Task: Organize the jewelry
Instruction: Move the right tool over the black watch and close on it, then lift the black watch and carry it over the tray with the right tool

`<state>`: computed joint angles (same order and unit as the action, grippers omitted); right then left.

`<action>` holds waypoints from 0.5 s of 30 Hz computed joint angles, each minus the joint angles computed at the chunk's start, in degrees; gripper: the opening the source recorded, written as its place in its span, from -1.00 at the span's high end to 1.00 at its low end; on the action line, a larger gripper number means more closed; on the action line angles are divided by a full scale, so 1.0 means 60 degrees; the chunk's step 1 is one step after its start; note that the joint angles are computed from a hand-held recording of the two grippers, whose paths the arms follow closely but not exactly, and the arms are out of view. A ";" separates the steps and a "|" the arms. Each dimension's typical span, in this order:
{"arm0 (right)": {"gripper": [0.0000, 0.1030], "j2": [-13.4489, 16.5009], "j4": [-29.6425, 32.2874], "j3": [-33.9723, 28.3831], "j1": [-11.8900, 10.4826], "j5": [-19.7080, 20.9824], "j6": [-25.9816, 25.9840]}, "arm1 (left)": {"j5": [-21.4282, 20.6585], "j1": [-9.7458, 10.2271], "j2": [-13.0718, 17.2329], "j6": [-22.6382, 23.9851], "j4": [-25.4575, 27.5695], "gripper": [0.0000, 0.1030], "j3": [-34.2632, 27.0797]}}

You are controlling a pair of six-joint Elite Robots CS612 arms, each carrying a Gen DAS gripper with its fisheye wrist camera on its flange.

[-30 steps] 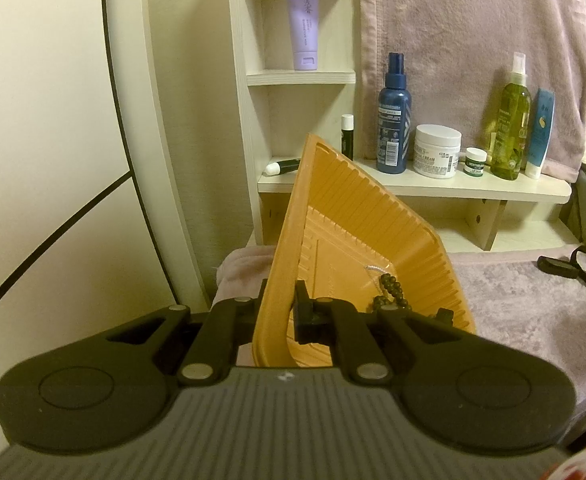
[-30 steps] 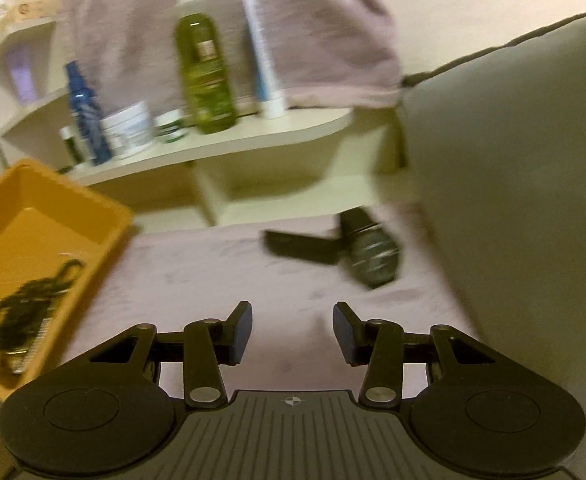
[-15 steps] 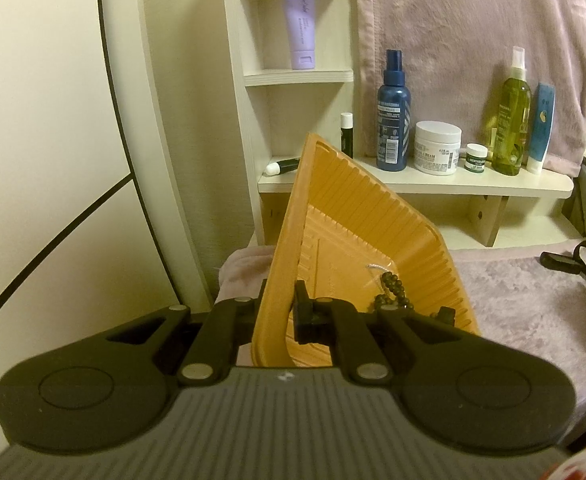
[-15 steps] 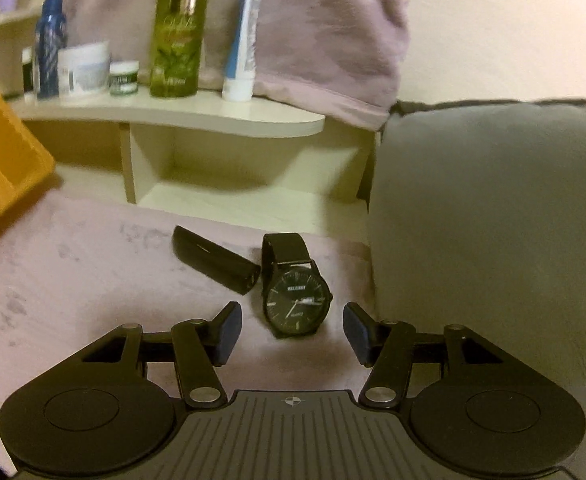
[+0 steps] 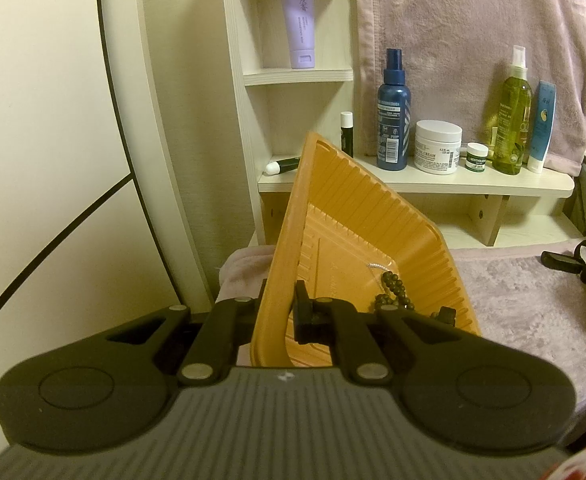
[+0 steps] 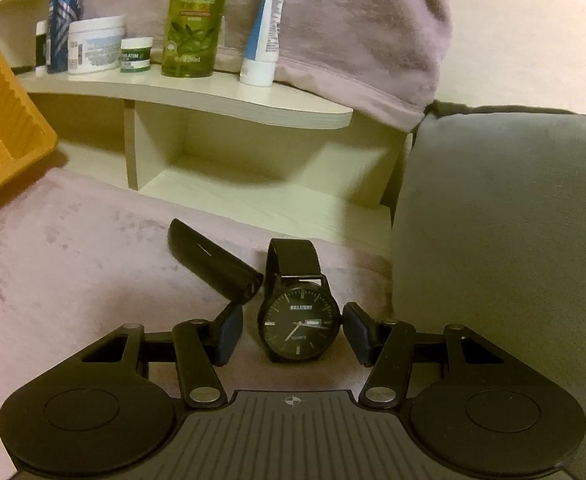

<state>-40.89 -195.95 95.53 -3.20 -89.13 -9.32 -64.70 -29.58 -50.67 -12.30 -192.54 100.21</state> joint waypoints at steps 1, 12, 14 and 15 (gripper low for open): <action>0.04 -0.0023 -0.0018 0.0022 0.0011 -0.0039 0.0102 | 0.0004 -0.0002 0.0005 0.0003 -0.0010 0.86 -0.0001; 0.13 -0.0451 -0.0235 0.0577 0.0017 -0.0002 0.1225 | 0.0018 -0.0027 0.0001 0.0029 -0.0038 0.85 0.0006; 0.13 -0.0552 -0.0352 0.0717 0.0032 0.0044 0.1322 | 0.0001 -0.0025 -0.0003 0.0038 -0.0048 0.85 0.0012; 0.13 -0.0605 -0.0389 0.0782 0.0036 0.0089 0.1373 | -0.0008 -0.0027 -0.0006 0.0038 -0.0060 0.85 0.0018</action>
<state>-44.52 -198.29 100.22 -2.99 -88.59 -1.09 -64.75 -29.74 -50.71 -12.07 -192.89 100.32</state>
